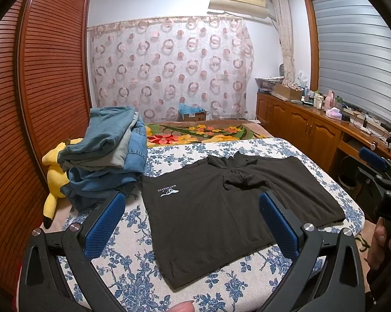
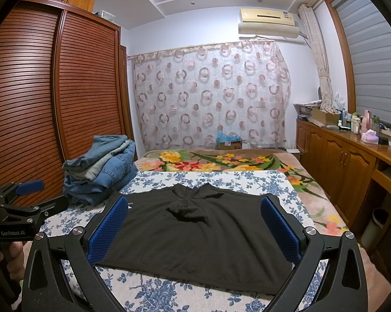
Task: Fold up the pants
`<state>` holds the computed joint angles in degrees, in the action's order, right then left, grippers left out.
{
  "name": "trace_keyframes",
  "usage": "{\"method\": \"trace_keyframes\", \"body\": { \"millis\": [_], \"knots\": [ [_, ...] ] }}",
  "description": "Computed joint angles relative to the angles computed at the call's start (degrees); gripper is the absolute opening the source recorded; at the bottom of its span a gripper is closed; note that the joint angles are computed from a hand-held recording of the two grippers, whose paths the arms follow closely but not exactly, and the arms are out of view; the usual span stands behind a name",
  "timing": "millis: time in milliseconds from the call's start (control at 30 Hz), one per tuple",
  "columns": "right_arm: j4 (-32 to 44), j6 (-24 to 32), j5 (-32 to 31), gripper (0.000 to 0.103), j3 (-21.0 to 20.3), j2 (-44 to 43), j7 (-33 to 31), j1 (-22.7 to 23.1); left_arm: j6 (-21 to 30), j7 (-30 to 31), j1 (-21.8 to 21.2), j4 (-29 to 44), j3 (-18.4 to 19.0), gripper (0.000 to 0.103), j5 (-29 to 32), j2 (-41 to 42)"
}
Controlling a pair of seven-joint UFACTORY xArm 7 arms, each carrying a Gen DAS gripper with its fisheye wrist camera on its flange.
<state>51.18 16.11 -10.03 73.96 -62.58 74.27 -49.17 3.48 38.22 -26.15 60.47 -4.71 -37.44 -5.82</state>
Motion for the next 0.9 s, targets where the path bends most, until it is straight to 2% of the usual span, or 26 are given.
{"method": "trace_keyframes", "body": {
  "millis": [167, 333, 700, 900],
  "knots": [
    [-0.4, -0.5, 0.1, 0.102, 0.0, 0.5, 0.0, 0.1, 1.7, -1.5, 0.7, 0.4, -0.4, 0.103, 1.4, 0.5],
    [-0.3, -0.2, 0.0, 0.102, 0.3, 1.7, -0.5, -0.1, 3.5, 1.3, 1.8, 1.6, -0.9, 0.103, -0.9, 2.5],
    [0.7, 1.9, -0.1, 0.102, 0.4, 4.2, -1.3, -0.6, 7.1, 2.8, 5.7, 3.5, -4.1, 0.103, -0.8, 5.9],
    [1.3, 2.7, -0.4, 0.102, 0.3, 5.9, -2.8, -1.7, 9.2, 5.6, 7.1, 5.5, -5.5, 0.103, -1.2, 8.1]
  ]
}}
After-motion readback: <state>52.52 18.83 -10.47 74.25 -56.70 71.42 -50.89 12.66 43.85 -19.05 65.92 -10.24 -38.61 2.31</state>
